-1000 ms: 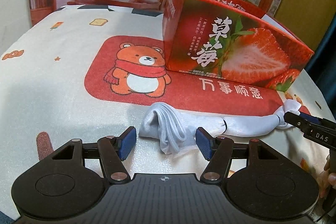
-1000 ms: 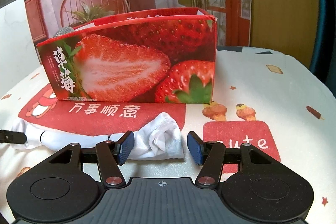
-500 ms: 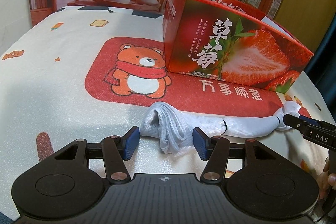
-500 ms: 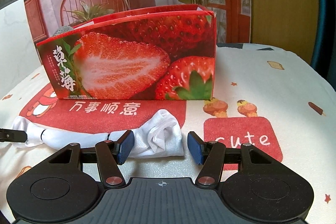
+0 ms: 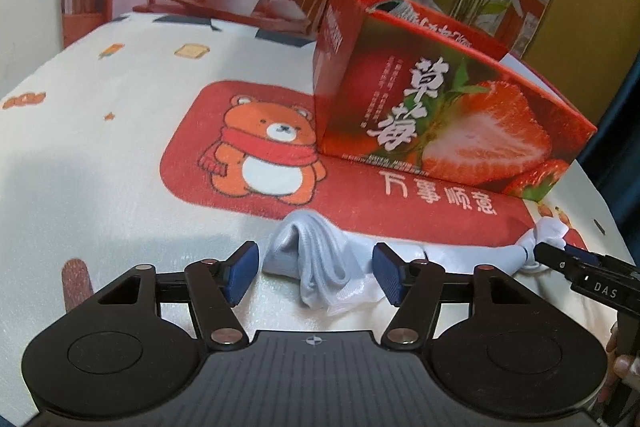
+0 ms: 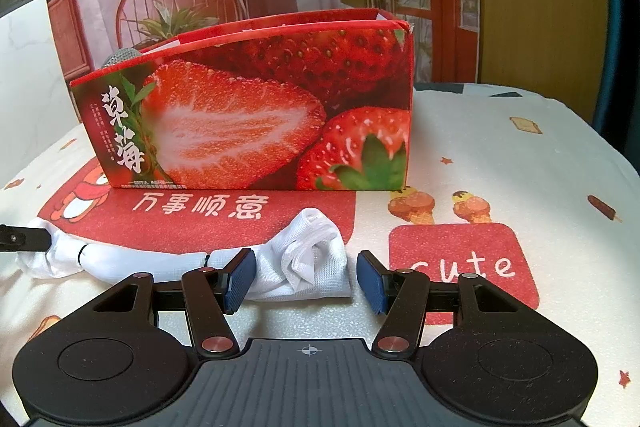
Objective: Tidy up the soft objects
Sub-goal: 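Close both grippers on the white sock, then lift the white sock into the red box and open both grippers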
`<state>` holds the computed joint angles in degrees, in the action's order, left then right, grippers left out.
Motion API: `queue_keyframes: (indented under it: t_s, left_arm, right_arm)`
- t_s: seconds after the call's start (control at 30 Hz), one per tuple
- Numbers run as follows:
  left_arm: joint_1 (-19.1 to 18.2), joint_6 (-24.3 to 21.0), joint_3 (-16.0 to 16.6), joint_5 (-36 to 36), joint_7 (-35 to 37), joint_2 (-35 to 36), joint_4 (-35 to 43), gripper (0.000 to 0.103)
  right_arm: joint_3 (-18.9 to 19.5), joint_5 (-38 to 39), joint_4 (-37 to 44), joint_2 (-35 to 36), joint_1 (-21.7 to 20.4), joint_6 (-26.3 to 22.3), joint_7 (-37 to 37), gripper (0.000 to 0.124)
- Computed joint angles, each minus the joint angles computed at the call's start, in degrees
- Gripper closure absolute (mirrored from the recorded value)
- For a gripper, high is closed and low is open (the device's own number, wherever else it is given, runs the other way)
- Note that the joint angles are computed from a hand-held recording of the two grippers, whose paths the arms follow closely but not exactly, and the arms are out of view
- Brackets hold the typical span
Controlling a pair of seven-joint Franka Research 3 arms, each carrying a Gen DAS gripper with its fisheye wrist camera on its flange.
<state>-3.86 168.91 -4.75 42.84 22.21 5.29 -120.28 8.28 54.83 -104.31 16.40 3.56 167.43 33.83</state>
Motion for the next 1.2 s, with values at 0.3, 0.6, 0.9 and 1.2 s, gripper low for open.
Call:
queue_keyframes:
  t_s: [0.3,0.6,0.9,1.2]
  left_arm:
    - [-0.1,-1.4,0.0,2.3,-1.5,0.0,0.1,0.075]
    - [0.0,-0.1,0.0,2.1,0.1,-0.1,-0.4,0.086]
    - [0.0,-0.2,0.1,2.0,0.5,-0.1,-0.4,0.086]
    - [-0.2,-0.6,0.3,3.7,-1.5,-0.5,-0.4,0.088]
  right_arm:
    - [0.3,1.3,0.2,-0.1,-0.4,-1.2,-1.2,0.076]
    - [0.1,3.4,0.2,-0.3,-0.4,-1.2,-3.0,0.091]
    - [0.1,6.0,0.2,-0.6,-0.1,-1.2,-5.8,0.1]
    - [0.1,7.9,0.1,-1.0,-0.1,-1.4,-7.3,0.104]
